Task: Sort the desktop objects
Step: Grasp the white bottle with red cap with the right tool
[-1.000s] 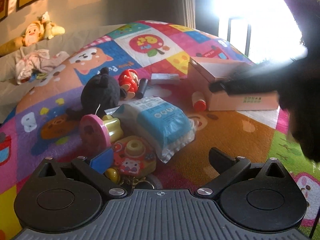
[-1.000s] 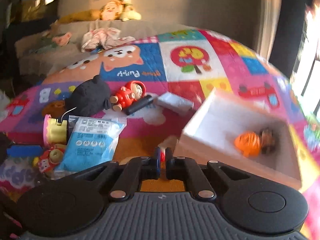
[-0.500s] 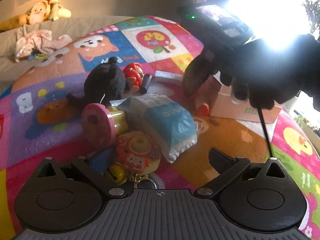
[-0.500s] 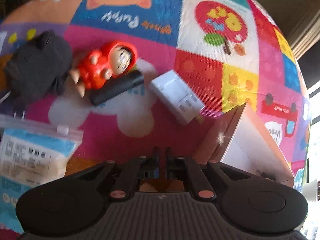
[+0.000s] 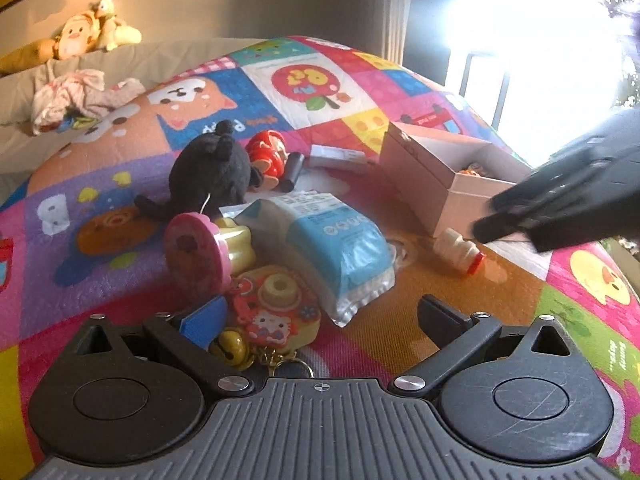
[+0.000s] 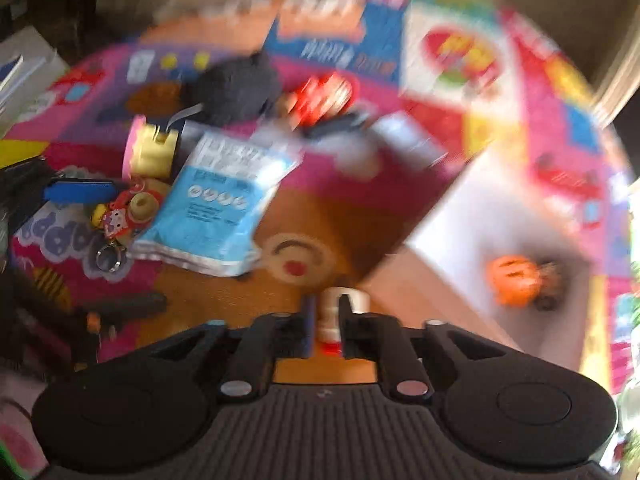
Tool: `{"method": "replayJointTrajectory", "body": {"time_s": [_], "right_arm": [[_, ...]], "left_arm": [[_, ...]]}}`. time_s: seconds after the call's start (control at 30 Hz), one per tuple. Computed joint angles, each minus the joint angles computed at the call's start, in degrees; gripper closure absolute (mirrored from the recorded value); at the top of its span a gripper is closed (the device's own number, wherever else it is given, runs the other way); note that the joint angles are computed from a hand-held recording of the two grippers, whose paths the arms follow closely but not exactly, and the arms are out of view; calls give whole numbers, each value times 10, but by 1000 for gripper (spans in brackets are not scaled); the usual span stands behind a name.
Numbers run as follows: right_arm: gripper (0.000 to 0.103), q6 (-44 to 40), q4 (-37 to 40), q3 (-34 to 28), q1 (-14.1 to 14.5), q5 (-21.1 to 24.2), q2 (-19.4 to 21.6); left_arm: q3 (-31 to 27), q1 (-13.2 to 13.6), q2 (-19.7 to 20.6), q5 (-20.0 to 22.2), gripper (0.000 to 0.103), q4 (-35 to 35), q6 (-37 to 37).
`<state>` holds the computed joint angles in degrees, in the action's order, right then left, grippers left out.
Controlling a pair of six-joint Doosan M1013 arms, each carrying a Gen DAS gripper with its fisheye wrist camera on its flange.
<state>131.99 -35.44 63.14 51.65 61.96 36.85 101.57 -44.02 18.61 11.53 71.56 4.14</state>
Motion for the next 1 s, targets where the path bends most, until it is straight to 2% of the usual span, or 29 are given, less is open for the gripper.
{"method": "replayJointTrajectory", "body": {"time_s": [0.03,0.07,0.2,0.33,0.4,0.43,0.53,0.6,0.77,1.0], "right_arm": [[53,43,-40,26,9,-12,-13],[45,89,-68,54,14,-30,-27],[45,232,-103,126,19,-115,-60],[52,288,-124,135,13,-150,-48],[69,282,-124,123,11,-134,-33],[83,280,-122,118,10,-126,-27],[82,328,-146,136,9,-141,-39],[82,338,-169,145,14,-135,-50],[82,293,-136,146,18,-111,-68],[82,254,-99,139,17,-79,-66]], "left_arm": [[-2,-1,1,3,0,-13,15],[-4,-2,2,8,0,-34,39],[-14,-7,6,34,0,-98,113],[-16,-16,7,60,0,-73,104],[-14,-19,7,65,0,-52,89],[-13,-19,7,67,0,-43,81],[-15,-19,8,70,0,-51,87],[-19,-18,9,70,0,-77,110],[-16,-18,7,69,0,-61,90],[-15,-17,7,66,0,-59,86]]}}
